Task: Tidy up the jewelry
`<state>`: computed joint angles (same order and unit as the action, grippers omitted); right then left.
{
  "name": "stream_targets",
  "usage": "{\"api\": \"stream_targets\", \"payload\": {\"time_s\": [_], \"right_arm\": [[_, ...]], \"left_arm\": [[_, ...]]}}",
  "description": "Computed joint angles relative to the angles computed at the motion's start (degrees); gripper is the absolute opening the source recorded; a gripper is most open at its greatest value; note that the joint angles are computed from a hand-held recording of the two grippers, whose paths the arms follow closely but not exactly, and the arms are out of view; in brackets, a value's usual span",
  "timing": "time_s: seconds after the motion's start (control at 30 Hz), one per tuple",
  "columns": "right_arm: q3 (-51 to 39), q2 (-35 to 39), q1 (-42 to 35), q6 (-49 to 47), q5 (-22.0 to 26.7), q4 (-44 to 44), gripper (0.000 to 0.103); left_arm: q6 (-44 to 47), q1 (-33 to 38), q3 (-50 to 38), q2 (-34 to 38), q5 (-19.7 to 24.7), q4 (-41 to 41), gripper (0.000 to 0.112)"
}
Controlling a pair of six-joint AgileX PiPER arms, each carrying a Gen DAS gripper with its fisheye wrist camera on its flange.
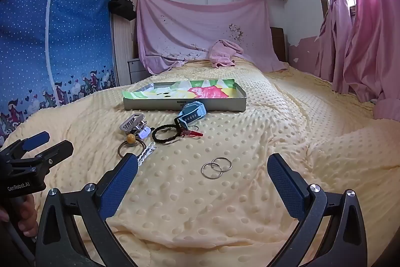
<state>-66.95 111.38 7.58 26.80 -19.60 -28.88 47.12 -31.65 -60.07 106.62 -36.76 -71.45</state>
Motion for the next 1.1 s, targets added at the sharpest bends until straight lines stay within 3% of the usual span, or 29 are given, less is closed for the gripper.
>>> {"api": "stream_targets", "payload": {"time_s": [1.1], "right_arm": [[-0.1, 0.0, 0.0, 0.5, 0.1, -0.3, 0.102]], "left_arm": [[0.4, 0.1, -0.6, 0.6, 0.2, -0.1, 0.103]]}}
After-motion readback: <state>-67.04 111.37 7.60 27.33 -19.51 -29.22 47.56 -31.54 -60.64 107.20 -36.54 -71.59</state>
